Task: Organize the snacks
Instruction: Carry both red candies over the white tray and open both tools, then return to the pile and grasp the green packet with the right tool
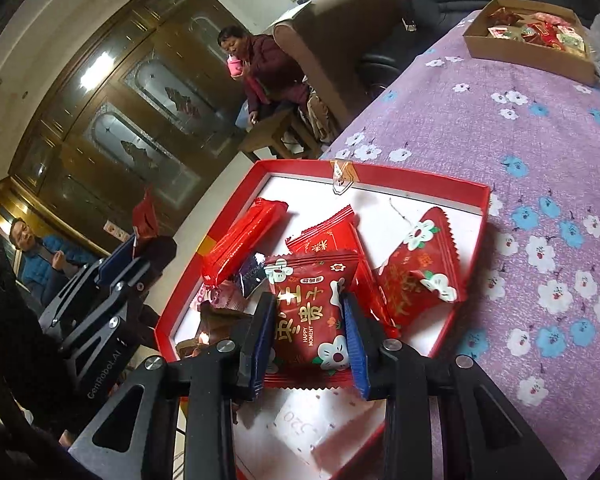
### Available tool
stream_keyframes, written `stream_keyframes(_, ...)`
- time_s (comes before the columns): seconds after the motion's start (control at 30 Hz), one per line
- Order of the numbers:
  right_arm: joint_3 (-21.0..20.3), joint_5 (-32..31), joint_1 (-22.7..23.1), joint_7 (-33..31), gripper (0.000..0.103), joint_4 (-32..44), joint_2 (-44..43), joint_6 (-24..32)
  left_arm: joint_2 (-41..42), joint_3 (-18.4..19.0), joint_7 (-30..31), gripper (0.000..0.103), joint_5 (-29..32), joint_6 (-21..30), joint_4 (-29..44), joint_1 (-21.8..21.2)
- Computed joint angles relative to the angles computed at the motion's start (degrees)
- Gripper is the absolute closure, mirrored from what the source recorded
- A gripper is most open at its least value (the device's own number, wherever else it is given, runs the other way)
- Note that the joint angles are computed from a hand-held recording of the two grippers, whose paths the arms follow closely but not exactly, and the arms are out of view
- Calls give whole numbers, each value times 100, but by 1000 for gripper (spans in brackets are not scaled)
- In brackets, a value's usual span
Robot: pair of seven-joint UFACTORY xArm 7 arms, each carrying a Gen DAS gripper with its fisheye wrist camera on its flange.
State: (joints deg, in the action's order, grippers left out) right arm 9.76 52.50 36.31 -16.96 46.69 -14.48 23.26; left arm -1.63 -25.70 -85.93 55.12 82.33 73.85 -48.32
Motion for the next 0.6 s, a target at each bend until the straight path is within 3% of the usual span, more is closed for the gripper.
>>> stream_keyframes(0.3,-15,118,21,-112,66,-65,-136,-176,216,28,-34,72,151,617,241,-160)
stream_keyframes(0.37,-68,105,22,-94,66,-135,-234,-197,260,45,-46,62,173,741,307,-204)
stream_keyframes(0.43,-121,67,11,-53,66,-205,-337,-197,310,48,-74,32,258,931,377,-266)
stream_keyframes(0.47,-131,-66,-54,42,66,-286,-453,-196,358,43,-88,26,325,1075,439,-311)
stream_keyframes(0.6,-369,-547,-373,373,66,-739,-1144,-179,456,68,101,22,639,1152,635,-490)
